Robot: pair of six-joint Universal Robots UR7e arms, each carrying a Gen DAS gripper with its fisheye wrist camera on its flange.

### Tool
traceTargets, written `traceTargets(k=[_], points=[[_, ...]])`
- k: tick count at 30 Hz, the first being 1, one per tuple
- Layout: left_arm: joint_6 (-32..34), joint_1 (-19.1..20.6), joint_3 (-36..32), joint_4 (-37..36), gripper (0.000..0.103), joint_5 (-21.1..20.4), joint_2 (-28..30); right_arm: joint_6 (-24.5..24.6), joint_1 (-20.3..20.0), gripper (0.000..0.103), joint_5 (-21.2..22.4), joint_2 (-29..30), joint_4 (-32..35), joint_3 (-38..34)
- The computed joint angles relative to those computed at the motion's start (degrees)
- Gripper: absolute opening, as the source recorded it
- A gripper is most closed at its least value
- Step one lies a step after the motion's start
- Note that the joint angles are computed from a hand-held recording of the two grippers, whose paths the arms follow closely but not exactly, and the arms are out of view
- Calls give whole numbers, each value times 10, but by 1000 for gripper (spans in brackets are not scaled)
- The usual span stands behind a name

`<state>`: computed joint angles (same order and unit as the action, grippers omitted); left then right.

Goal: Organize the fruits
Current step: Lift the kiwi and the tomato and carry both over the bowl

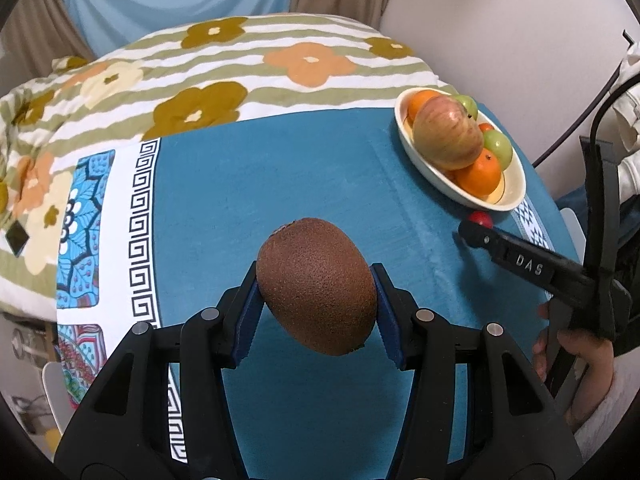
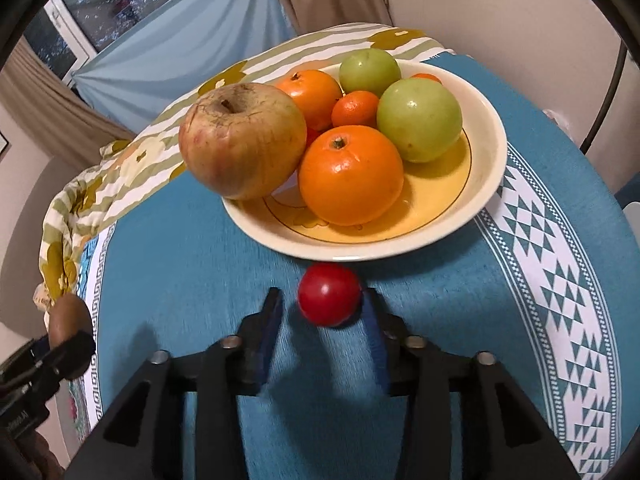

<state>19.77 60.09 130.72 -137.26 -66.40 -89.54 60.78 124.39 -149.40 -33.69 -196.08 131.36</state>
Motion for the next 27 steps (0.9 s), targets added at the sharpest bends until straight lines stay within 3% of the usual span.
traceTargets(k=[5,9,10,11,19,27], points=[[13,11,-8,1,56,-4,8,10,-1,42,-15,0,21,-7],[21,15,-13,0,56,-6,11,58,6,41,-38,-13,133,-21],[23,16,-14,0,56,-7,12,63,7,32,-39,-14,148,-24],[25,17,-15,0,56,-7,12,69,8,30,-40,-16,159,-25],[22,13,-16,5,56,-10,1,96,29,29,-38,-27,194,-26],[3,-21,-6,15,56,-10,-23,136,63,29,-24,-78,259,-3]])
